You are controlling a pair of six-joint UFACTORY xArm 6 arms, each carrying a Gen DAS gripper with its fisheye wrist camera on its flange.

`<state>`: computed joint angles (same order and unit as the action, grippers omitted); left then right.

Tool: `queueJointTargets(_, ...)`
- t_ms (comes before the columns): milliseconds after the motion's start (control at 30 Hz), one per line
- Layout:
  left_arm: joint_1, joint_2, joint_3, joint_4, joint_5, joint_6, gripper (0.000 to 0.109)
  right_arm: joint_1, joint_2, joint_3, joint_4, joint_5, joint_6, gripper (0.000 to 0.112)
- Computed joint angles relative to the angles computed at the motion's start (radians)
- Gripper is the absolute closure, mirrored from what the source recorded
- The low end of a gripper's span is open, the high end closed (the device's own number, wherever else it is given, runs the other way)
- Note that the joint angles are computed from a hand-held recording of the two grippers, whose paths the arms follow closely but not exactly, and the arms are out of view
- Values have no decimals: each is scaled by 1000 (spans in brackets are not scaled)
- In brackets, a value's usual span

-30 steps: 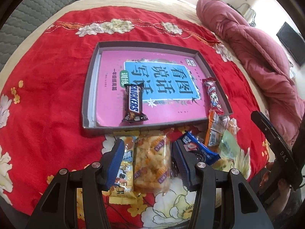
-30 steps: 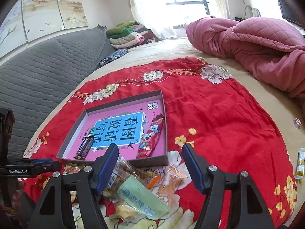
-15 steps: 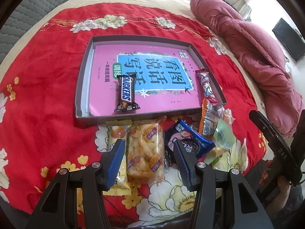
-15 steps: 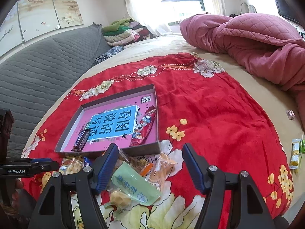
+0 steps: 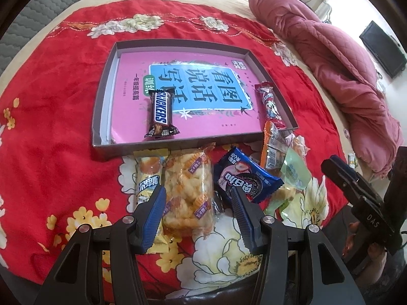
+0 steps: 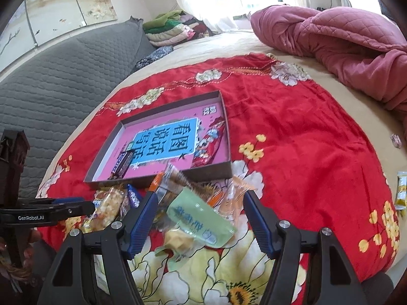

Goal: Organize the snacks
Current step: 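Grasp pale green candy bag with right tool while left grasps puff bag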

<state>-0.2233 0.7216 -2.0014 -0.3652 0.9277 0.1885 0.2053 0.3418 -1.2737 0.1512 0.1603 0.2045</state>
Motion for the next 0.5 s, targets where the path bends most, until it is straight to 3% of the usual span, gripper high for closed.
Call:
queueJointTargets(233, -3, 3, 3, -9, 21, 11, 53, 29, 6, -28, 299, 93, -189, 43)
queueJointTargets(500, -1, 26, -18, -14, 45, 6, 53, 35, 28, -56, 233, 190, -116, 43)
